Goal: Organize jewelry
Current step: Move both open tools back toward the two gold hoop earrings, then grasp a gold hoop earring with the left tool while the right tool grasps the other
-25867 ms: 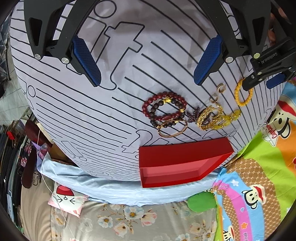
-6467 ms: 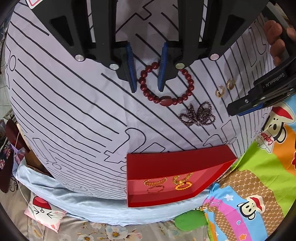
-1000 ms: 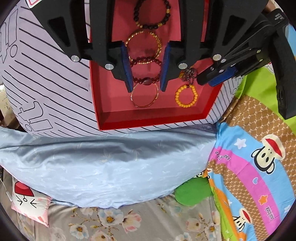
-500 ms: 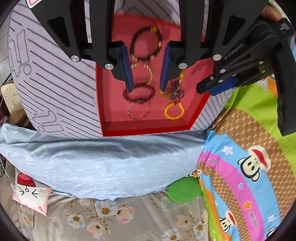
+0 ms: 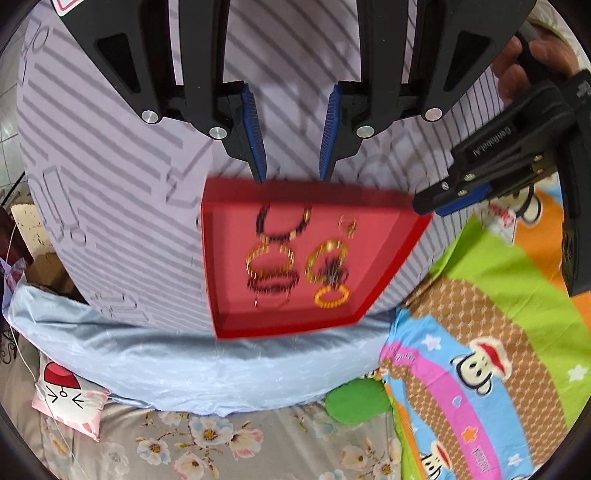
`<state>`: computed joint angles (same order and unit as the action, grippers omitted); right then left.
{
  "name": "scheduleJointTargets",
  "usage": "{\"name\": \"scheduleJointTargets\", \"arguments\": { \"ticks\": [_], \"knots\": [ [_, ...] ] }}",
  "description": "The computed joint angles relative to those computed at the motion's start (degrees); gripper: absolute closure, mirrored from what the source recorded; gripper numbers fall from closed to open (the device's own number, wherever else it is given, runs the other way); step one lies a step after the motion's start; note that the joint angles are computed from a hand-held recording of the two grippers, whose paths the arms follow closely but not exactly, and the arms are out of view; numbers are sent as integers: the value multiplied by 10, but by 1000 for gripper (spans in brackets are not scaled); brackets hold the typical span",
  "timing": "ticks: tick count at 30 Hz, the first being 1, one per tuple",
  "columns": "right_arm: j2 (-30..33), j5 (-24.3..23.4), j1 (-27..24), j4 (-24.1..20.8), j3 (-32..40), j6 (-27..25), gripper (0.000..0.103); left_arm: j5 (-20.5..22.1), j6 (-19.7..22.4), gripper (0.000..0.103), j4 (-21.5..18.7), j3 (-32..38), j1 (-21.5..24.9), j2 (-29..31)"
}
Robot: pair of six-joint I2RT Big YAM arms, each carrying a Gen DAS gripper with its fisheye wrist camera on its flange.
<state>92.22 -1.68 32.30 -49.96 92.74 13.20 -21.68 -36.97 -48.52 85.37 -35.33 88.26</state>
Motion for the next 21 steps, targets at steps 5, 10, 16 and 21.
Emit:
{"name": "scheduleJointTargets", "arguments": {
  "ticks": [5, 10, 16, 21],
  "knots": [
    [-30, -5, 16, 6, -54, 0, 73, -12, -35, 72, 1, -58, -20, -41],
    [-45, -11, 38, 8, -86, -4, 73, -22, -66, 71, -14, -92, -37, -64],
    [-46, -13, 59, 12, -105, -16, 73, -28, -96, 71, -26, -119, -52, -84],
    [-36, -8, 71, 15, -102, -28, 73, -29, -111, 71, -32, -131, -59, -94]
  ]
}}
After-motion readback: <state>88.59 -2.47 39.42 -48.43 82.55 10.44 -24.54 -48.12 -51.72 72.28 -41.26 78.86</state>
